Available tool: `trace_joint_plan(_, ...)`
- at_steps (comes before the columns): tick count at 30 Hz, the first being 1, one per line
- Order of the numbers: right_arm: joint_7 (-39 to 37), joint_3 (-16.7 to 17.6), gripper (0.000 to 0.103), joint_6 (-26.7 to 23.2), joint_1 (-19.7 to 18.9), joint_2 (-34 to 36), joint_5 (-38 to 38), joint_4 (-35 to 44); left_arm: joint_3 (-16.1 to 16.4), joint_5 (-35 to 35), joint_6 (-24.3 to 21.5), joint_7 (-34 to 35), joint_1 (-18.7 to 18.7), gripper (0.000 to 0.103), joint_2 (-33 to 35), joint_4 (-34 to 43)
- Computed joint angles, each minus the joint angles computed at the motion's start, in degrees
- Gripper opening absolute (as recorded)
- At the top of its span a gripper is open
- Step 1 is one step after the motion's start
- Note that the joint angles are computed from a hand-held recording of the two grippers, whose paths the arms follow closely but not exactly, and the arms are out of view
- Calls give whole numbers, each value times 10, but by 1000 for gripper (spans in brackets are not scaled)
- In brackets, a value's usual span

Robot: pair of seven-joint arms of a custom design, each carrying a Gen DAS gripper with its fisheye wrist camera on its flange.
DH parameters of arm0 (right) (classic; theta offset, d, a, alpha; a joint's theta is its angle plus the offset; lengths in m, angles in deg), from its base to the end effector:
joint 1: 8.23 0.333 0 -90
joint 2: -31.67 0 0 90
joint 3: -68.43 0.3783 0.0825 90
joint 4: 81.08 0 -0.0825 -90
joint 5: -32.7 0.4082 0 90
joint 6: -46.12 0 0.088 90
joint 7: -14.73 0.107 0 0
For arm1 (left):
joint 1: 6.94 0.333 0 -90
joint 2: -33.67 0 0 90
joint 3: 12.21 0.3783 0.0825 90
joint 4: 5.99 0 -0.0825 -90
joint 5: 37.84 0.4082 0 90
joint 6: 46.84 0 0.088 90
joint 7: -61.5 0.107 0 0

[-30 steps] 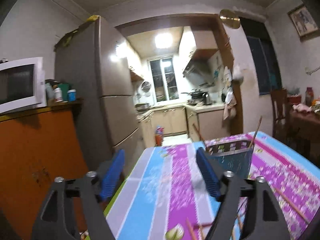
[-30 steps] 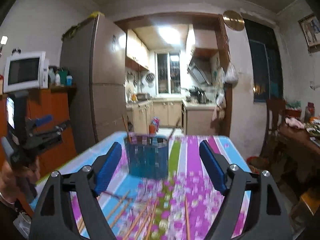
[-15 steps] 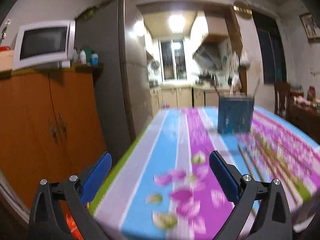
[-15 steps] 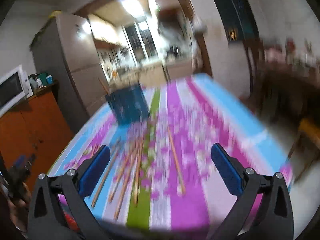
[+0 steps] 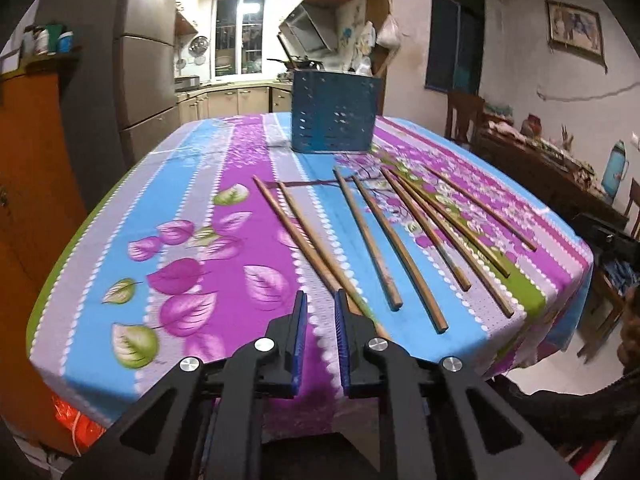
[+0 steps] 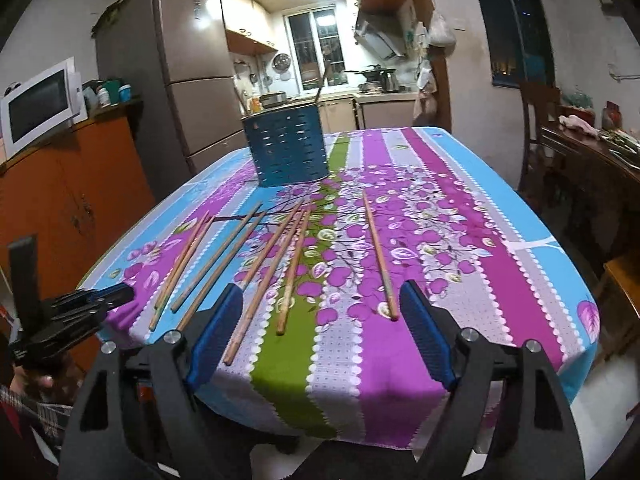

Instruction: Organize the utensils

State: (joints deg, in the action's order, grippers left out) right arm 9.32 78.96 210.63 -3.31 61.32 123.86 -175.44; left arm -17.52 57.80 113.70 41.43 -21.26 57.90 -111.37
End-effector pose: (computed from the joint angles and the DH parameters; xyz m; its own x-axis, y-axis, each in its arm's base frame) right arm 0.7397 0.1223 0.3894 0.4862 -0.8569 -0.1713 -0.5162 -0.1235 -0.8475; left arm 0.6413 -0.2715 0.3637 0.0808 -0.9962 0.0319 -0.5832 -0.0732 -0.8090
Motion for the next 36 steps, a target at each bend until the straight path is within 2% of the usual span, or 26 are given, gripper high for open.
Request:
trace_joint_plan(5, 37, -1, 77, -16, -5, 7, -27, 5, 7, -90, 3, 97, -7, 16, 33, 32)
trace_joint_plan(7, 55, 2, 77, -23, -10, 11, -40, 9, 16, -116, 13, 113, -12, 16, 37, 36)
trace_joint_plan(14, 80, 17, 77, -32, -25, 16, -66, 9, 46, -155, 15, 153, -40, 16, 38, 41)
trace_joint_plan(17, 76, 22, 77, -33, -29, 14, -65, 7, 57, -151, 20, 146, -47, 16, 34, 40)
trace_joint_plan(22, 79, 23, 77, -40, -32, 14, -70, 7, 63, -166, 23, 171, -52, 23, 44, 48)
trace_joint_plan(24, 81, 23, 77, -40, -32, 14, -72, 6, 65, -177, 6, 184, -57, 27, 42, 46)
trace_joint_plan(27, 86, 24, 77, -44, -35, 13, -71, 5, 65, -198, -59, 216, -68, 31, 30, 34)
trace_joint_plan(28, 89, 24, 78, -47, -36, 13, -71, 5, 66, -209, -105, 229, -74, 31, 26, 30)
trace_joint_plan(29, 91, 24, 78, -51, -37, 13, -71, 5, 65, -209, -123, 226, -75, 31, 22, 25)
trace_joint_plan(31, 95, 23, 78, -58, -38, 13, -73, 7, 62, -199, -90, 190, -57, 31, 5, 5)
trace_joint_plan(34, 97, 23, 77, -60, -37, 15, -77, 8, 57, -151, 4, 131, -33, 31, -1, -2)
trace_joint_plan(36, 95, 24, 78, -61, -36, 13, -78, 7, 49, -139, 32, 146, -29, 31, 9, 9)
